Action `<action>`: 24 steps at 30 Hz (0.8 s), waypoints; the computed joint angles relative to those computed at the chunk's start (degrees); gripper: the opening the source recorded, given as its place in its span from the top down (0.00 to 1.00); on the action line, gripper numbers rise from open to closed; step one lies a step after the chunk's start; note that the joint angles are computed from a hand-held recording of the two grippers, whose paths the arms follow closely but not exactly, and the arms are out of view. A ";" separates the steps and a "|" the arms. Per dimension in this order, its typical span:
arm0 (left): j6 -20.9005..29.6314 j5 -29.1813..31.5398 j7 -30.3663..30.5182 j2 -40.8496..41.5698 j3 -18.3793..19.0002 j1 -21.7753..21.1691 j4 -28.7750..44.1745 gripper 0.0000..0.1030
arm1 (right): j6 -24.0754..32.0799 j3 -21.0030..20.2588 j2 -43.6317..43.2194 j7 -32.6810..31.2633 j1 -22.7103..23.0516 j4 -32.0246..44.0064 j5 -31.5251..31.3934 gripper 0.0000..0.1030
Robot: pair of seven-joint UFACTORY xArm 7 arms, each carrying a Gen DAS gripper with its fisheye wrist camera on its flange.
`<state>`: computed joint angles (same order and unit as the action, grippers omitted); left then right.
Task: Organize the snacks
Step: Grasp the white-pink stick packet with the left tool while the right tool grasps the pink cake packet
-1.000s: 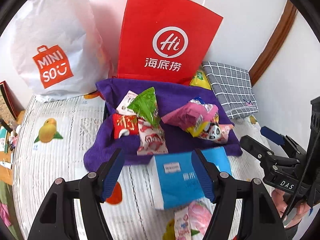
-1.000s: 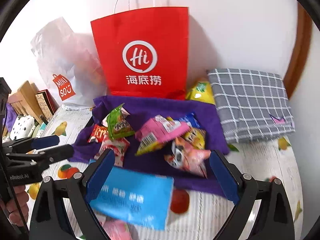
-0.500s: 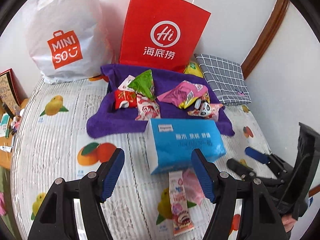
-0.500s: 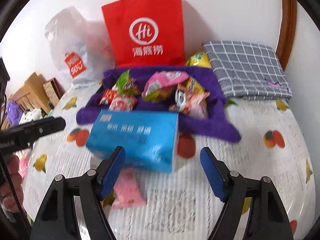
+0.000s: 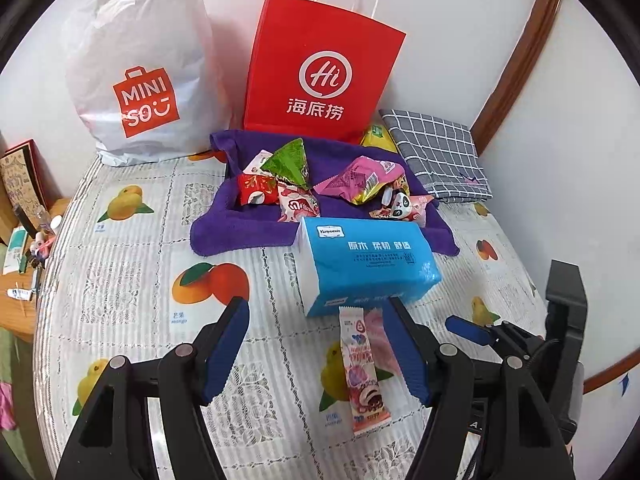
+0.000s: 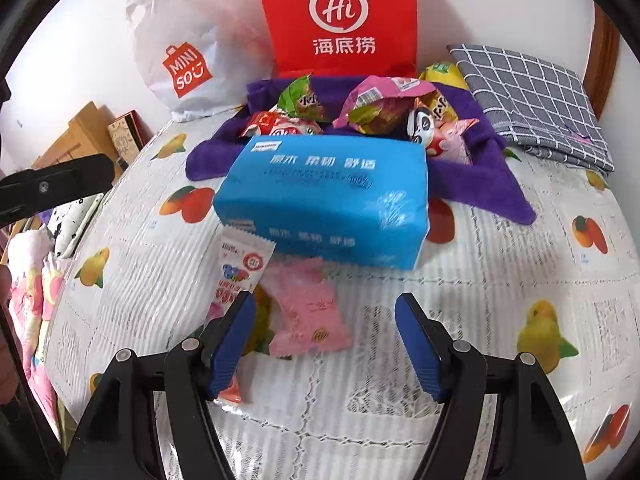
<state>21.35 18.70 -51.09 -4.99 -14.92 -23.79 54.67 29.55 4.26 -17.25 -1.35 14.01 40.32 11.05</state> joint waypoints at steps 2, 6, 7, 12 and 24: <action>-0.38 -0.23 -0.27 -0.71 0.03 0.03 -0.79 0.35 | -0.08 0.29 0.08 0.42 0.03 -0.37 -0.21 0.30; -0.56 -0.79 -0.42 -1.74 -0.27 0.25 -2.01 0.35 | -0.39 0.76 0.68 1.32 0.03 -0.62 -1.12 0.30; -0.43 -0.73 -0.47 -1.96 -0.38 0.33 -2.23 0.35 | -0.43 0.71 0.81 1.32 0.14 -0.64 -1.04 0.30; -1.09 -1.21 -0.81 -3.14 -0.70 0.69 -4.16 0.35 | -0.82 0.79 1.84 1.99 0.47 -0.77 -0.76 0.30; -1.21 -2.49 -0.97 -3.70 -0.96 1.37 -6.70 0.35 | -0.79 2.11 6.90 4.11 0.54 1.42 -4.02 0.44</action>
<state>20.14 16.21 -52.07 -8.69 -15.88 -22.42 47.97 28.76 6.37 -10.35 2.75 14.55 41.74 7.03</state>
